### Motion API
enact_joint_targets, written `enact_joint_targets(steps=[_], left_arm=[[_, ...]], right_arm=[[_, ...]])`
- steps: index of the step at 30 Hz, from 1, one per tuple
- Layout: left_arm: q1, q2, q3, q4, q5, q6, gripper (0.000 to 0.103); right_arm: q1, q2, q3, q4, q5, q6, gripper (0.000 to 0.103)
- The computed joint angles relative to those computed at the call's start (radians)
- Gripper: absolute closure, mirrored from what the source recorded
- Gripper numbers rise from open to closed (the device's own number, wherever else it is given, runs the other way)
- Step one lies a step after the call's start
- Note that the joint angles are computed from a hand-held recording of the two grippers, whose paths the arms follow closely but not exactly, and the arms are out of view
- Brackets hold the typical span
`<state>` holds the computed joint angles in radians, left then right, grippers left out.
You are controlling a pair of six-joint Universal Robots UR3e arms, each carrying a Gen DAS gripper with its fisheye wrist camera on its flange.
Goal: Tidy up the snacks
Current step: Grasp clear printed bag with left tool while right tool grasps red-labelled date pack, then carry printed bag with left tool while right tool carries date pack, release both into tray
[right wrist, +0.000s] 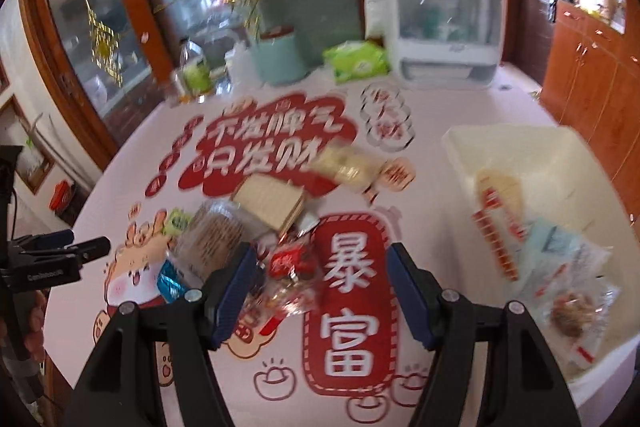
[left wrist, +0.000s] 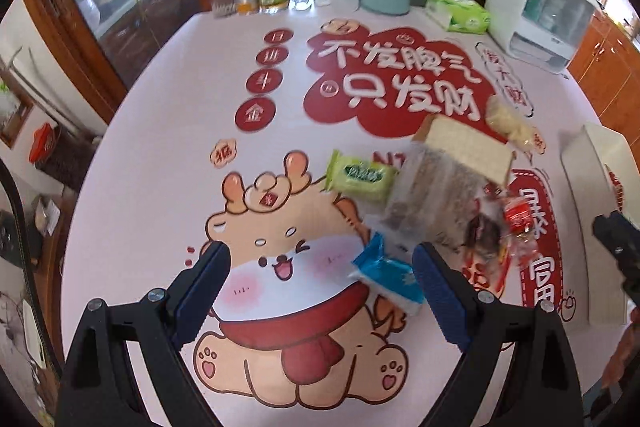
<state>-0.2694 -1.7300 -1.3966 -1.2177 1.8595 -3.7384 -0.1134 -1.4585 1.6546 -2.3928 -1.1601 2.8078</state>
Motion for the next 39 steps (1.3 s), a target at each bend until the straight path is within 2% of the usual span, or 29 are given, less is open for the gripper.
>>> enact_joint_targets(steps=[4,8,17,22,26,29,32,36,39], left_arm=[[0.021,-0.045,-0.008,0.051,-0.046,0.027,0.011],[0.017,-0.185,0.121,0.070,-0.082,0.080,0.011],[-0.023,-0.580,0.636,-0.096,-0.094,0.184,0.011],[-0.010,-0.632,0.669,-0.067,-0.152,0.178,0.009],[-0.015,-0.748,0.856,-0.202,-0.178,0.193,0.009],[-0.026,-0.813,0.944,-0.259,-0.164,0.198,0.011],[-0.016,-0.768,0.838,-0.182,-0.188,0.179,0.019],[-0.023,-0.710,0.729,-0.102,-0.173,0.172,0.032],[-0.025,-0.671,0.672,-0.074,-0.176,0.156,0.037]], right_arm=[[0.067,0.097,-0.045,0.000,-0.069,0.027,0.035],[0.110,0.199,-0.110,0.008,-0.126,0.052,0.035],[0.144,0.362,-0.249,0.069,-0.157,0.107,0.035],[0.169,0.399,-0.246,0.023,-0.189,0.105,0.035],[0.188,0.431,-0.259,0.004,-0.239,0.111,0.036],[0.185,0.431,-0.238,-0.033,-0.233,0.113,0.038],[0.181,0.423,-0.219,-0.050,-0.229,0.105,0.045],[0.170,0.395,-0.180,-0.060,-0.214,0.078,0.057],[0.163,0.372,-0.155,-0.054,-0.221,0.069,0.058]])
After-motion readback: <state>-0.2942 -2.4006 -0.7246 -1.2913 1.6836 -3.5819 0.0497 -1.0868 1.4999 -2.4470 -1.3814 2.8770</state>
